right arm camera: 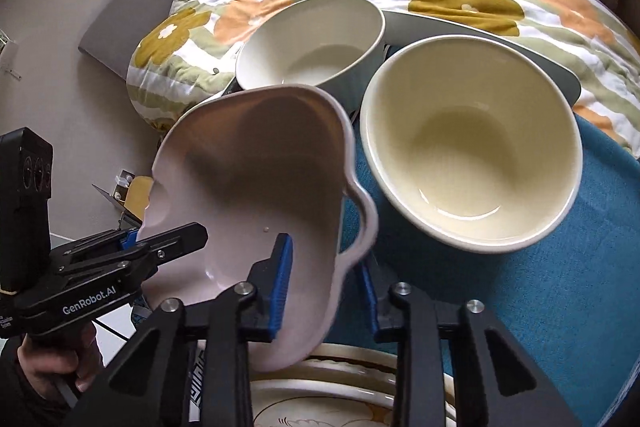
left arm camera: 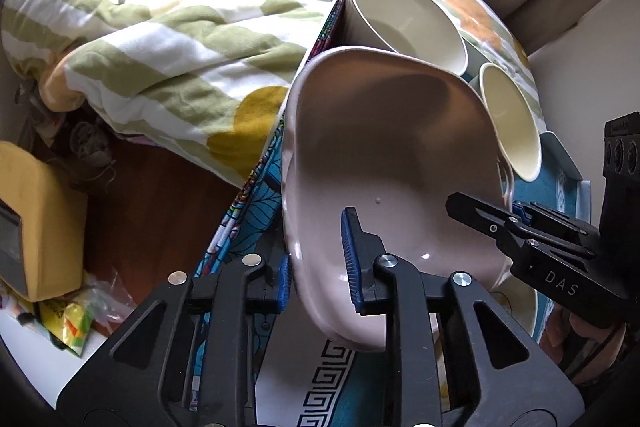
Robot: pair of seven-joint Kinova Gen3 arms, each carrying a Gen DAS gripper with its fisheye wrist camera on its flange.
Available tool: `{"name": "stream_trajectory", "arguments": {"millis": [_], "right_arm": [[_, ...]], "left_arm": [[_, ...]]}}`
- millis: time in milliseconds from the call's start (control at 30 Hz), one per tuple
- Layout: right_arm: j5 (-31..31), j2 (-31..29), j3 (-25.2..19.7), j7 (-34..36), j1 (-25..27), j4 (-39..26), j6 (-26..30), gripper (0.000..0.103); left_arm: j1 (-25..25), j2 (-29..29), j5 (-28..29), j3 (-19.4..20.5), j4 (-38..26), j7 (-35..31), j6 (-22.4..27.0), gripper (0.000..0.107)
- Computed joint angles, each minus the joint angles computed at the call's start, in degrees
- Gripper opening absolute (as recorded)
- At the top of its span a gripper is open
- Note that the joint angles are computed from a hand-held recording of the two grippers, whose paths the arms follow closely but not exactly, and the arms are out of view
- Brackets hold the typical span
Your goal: Organize plates and bowls
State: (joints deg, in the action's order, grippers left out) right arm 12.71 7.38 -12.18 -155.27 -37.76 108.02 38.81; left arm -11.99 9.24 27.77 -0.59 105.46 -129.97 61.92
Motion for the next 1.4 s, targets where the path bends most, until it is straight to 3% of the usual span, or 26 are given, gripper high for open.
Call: {"name": "stream_trajectory", "arguments": {"millis": [233, 500, 600, 867, 1033, 1133, 1400], "right_arm": [[3.45, -0.47, -0.13, -3.74, -1.66, -0.4, 1.6, 0.012], [8.88, -6.87, -3.65, -7.61, -3.42, 1.31, 3.39, 0.012], [10.77, -11.62, -6.99, -11.57, -3.07, 3.34, 4.69, 0.012], [10.38, -25.47, -19.74, -19.38, -0.27, 5.17, 18.63, 0.012], [4.7, -34.99, -25.36, -21.57, 2.57, 5.94, 28.93, 0.012], [0.89, -40.57, -27.26, -22.08, 4.63, 6.22, 34.8, 0.012], [-7.98, -53.27, -27.18, -20.75, 9.26, 7.92, 47.48, 0.012]], "left_arm": [[0.89, -1.39, -1.53, 0.21, -0.1, 0.45, -0.74, 0.017], [1.44, -11.08, -1.28, -2.02, 1.2, 1.38, 1.47, 0.017], [3.24, -17.26, -2.48, -2.42, 2.32, 3.48, 2.44, 0.017], [10.83, -32.66, -4.74, -0.4, 4.53, 13.34, 7.19, 0.017], [16.38, -38.16, -3.18, 5.4, 6.5, 21.22, 8.52, 0.017], [19.68, -39.82, -1.4, 10.86, 7.61, 26.38, 7.67, 0.017], [27.24, -34.94, 2.31, 26.16, 9.79, 36.35, -1.05, 0.017]]}}
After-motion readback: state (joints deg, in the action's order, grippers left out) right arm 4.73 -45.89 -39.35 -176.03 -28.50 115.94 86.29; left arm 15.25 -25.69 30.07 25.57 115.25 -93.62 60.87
